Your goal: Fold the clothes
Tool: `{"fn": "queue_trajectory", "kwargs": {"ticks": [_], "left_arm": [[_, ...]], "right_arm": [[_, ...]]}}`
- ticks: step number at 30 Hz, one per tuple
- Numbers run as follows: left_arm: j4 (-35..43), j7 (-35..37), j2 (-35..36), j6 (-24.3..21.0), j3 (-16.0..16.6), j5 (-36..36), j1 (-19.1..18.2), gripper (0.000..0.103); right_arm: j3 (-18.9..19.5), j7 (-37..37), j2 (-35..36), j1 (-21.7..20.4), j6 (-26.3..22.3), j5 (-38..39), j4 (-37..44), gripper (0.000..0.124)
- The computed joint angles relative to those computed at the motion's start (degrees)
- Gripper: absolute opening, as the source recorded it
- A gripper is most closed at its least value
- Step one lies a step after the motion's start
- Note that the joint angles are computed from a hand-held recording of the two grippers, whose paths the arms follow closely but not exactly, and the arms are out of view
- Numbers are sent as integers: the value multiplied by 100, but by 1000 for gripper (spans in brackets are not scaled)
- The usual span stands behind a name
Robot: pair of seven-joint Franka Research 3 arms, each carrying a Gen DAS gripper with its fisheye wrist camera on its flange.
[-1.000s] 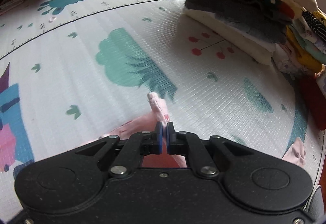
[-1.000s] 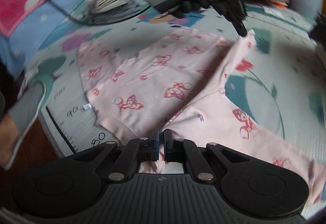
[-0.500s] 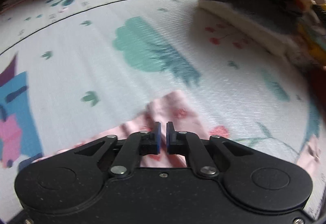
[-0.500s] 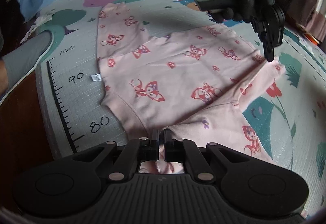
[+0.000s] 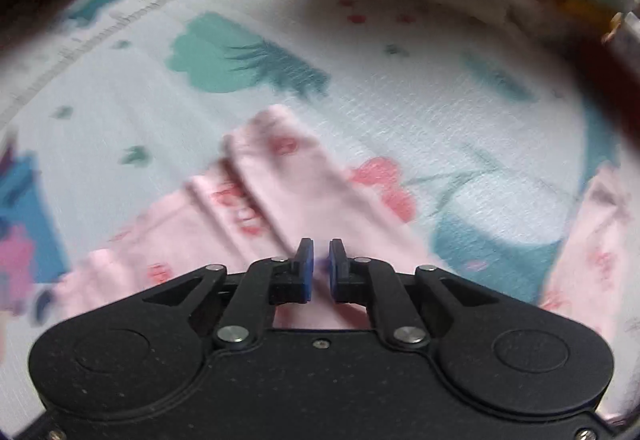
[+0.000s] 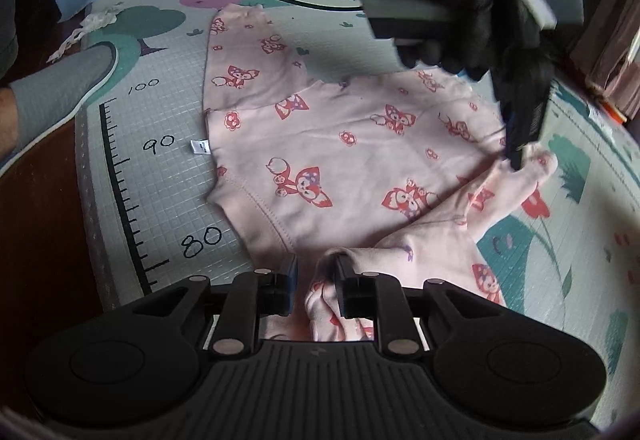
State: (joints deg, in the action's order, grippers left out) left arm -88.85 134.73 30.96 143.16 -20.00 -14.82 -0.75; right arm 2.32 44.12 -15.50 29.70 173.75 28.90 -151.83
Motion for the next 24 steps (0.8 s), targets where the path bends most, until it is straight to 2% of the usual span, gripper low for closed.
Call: {"fn": "queue_trajectory", "kwargs": {"ticks": [2,3,4,5,8,10,11,12,13,14,17,19,23,24], "left_arm": [[51,-197,-49,-321,-80,-370,181,6],[100,-425,-56,-502,-7,-407,168,15],[173,-585,-25,-686,34,-458,173,28],[257,-792,25,-853,76,-521,171,32],[376,-1198,128,-1190,25,-937,278,33],[303,-1136,96,-1093,12,-985,249,32],[313,-1150,111,-1052,34,-950,203,32],[225,-1157,69,-905,53,-924,161,24],[212,-1166,65,-848,67,-884,133,7],[213,-1170,51,-852,89,-810,108,1],[-12,-788,-161,-714,-54,-1022,303,0],[-35,-733,-164,-665,37,-954,266,1],[-85,-542,-55,-499,25,-901,251,1],[-113,-477,-81,-450,23,-853,235,4]], "right_arm": [[-71,-77,-14,74,-4,76,0,24],[-82,-77,-18,74,-43,100,4,26],[-72,-73,-15,60,-52,104,-1,26],[-56,-67,-11,42,-52,99,-8,27],[-37,-79,2,44,-34,107,-12,27],[-42,-114,12,68,-12,126,-9,27],[-37,-122,19,62,-15,116,-6,27],[-37,-119,27,55,-47,115,5,27],[-57,-121,36,64,-94,149,23,27],[-95,-170,34,97,-135,209,36,27],[-221,-428,-7,234,-234,482,54,27],[-361,-742,-69,400,-270,819,49,27],[-152,-722,35,196,-342,783,104,27],[-141,-756,40,198,-328,826,110,27]]}}
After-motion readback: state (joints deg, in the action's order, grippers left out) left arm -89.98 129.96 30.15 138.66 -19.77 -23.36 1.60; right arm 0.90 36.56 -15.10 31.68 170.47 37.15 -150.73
